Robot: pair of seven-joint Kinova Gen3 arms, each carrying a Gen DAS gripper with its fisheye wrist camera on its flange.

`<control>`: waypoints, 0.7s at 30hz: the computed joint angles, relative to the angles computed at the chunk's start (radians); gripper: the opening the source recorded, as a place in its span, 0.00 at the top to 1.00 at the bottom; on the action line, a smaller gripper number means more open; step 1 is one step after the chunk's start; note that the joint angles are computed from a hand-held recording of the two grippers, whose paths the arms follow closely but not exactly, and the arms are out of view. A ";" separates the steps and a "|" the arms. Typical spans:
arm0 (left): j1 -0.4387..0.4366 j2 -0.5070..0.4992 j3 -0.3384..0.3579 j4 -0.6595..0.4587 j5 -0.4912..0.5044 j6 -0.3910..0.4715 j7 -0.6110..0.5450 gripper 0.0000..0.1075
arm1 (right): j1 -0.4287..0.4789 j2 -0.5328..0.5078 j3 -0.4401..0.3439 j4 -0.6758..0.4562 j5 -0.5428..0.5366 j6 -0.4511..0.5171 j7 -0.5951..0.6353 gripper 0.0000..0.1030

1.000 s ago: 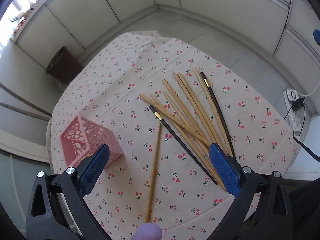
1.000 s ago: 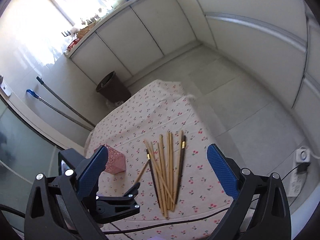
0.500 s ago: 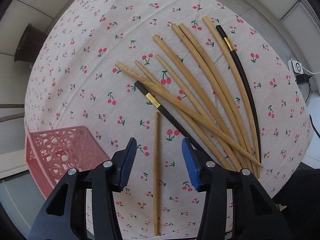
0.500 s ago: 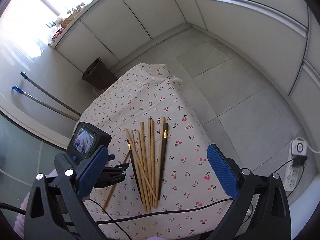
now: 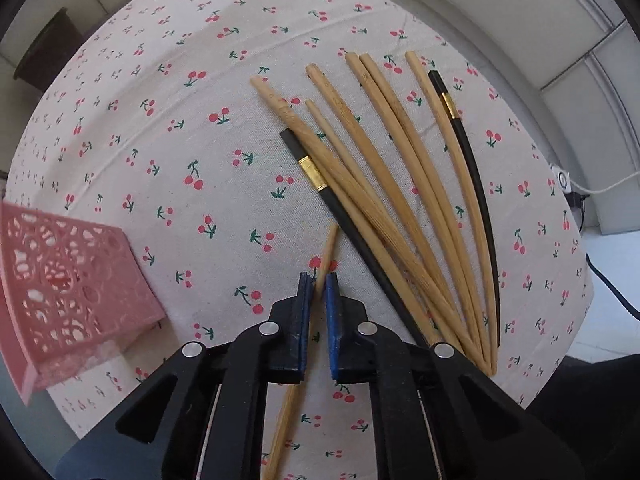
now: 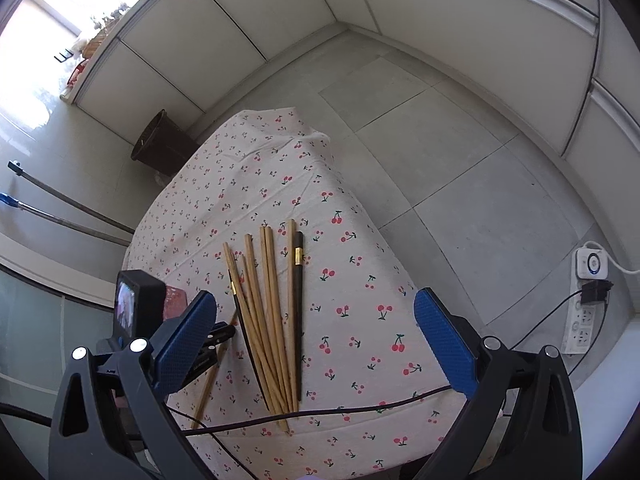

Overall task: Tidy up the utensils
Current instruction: 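Close the left tool on a bamboo chopstick while the right tool grasps another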

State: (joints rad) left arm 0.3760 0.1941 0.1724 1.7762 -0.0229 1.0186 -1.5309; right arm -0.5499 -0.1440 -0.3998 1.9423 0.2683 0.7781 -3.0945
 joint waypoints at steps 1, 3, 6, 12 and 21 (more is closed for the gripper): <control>-0.007 -0.035 -0.004 0.042 0.017 -0.041 0.004 0.94 | 0.000 0.009 0.005 0.001 -0.007 -0.009 0.006 0.06; -0.025 -0.122 -0.020 0.132 0.072 -0.122 -0.010 0.94 | 0.038 0.041 -0.006 0.003 -0.041 -0.055 0.041 0.07; 0.059 -0.261 -0.141 0.231 0.128 -0.199 -0.024 0.94 | 0.079 0.114 0.007 -0.003 -0.134 -0.159 0.146 0.14; -0.038 -0.522 -0.101 0.292 0.297 -0.184 -0.079 0.94 | -0.054 0.302 0.173 -0.124 -0.131 -0.189 0.251 0.60; -0.074 -0.598 -0.064 0.305 0.337 -0.225 -0.114 0.96 | -0.136 0.469 0.270 -0.282 -0.051 -0.070 0.299 0.79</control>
State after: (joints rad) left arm 0.3020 -0.4035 0.1085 2.0815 0.3143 0.7936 -1.6446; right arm -0.6861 0.3251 -0.1299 1.6605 0.2178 0.7076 -2.7954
